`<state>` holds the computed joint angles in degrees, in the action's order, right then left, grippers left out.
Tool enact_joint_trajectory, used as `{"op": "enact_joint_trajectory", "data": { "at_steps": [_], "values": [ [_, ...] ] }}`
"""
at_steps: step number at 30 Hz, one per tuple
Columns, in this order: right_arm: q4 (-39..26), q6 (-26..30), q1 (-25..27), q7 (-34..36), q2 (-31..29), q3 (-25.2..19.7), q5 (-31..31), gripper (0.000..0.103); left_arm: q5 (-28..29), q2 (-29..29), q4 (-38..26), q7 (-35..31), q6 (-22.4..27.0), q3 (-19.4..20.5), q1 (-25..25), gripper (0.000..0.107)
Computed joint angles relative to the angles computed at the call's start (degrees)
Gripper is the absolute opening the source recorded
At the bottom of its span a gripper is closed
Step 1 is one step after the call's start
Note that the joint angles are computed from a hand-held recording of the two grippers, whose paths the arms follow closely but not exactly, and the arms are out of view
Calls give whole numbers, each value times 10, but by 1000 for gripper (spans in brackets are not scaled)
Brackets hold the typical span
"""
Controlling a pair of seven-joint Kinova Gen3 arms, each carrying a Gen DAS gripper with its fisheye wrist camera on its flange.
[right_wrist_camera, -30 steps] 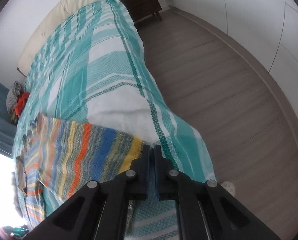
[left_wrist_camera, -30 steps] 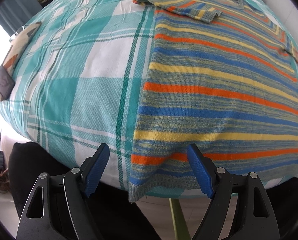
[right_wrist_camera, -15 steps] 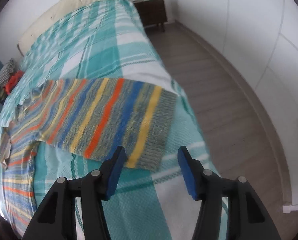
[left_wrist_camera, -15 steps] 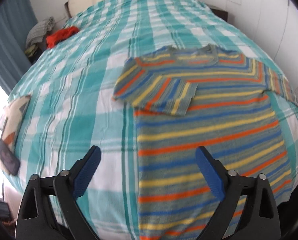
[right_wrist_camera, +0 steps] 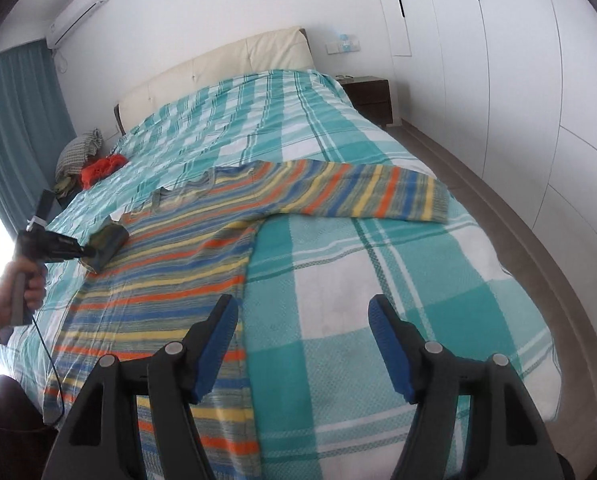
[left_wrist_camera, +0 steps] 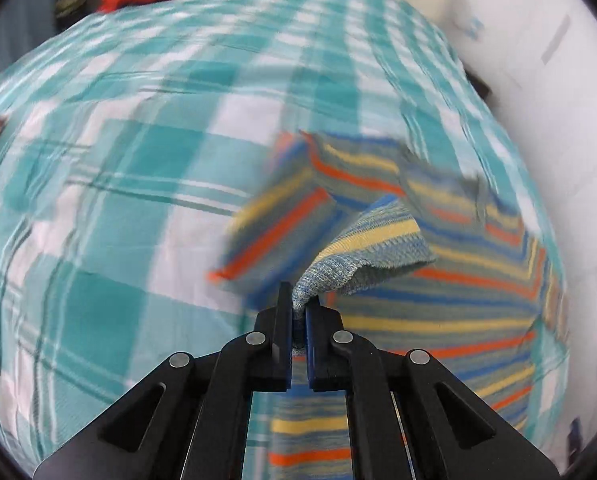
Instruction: Fold small clothes
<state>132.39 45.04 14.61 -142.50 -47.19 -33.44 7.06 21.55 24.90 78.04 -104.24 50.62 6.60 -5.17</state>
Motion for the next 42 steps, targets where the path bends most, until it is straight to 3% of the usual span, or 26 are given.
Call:
{"op": "enact_joint_trajectory", "data": {
  "at_steps": [2, 4, 10, 16, 20, 25, 28, 31, 33, 35, 36, 38, 42],
  "values": [
    [-1, -15, 9, 0, 16, -18, 4, 69, 18, 13, -29, 46, 16, -44, -29, 3],
    [3, -28, 8, 1, 42, -23, 3, 69, 1, 39, -64, 89, 33, -76, -42, 3],
    [18, -62, -11, -26, 105, -21, 6, 69, -71, 75, -69, 138, 29, -59, -71, 2],
    [23, -57, -34, -63, 129, -18, 28, 69, -53, 86, -55, 149, 22, -46, -95, 2],
    [24, -55, -54, -82, 141, -12, 44, 69, -22, 80, -38, 101, 22, -85, -79, 2],
    [26, -59, -82, -98, 166, 5, 60, 69, -28, 82, -40, 98, 24, -88, -76, 3],
    [26, -56, -92, -113, 174, 8, 75, 69, -66, 74, -25, 110, 4, -51, -96, 11],
    [24, -43, -92, -137, 171, 1, 91, 69, -56, 55, 1, 90, -6, -55, -106, 20],
    [23, -32, -90, -154, 167, -3, 100, 71, -35, 27, 39, 67, -24, -75, -103, 39],
    [22, -21, -86, -173, 163, -7, 106, 80, -25, -15, 92, 42, -58, -113, -78, 83],
    [20, -14, -83, -182, 163, -9, 109, 82, -20, -37, 118, 20, -73, -116, -77, 89],
    [13, 7, -78, -198, 166, -17, 118, 85, -9, -76, 171, -27, -98, -91, -98, 91],
    [-10, 62, -55, -246, 185, -63, 170, 94, 10, -131, 256, -120, -126, 15, -178, 92]
  ]
}}
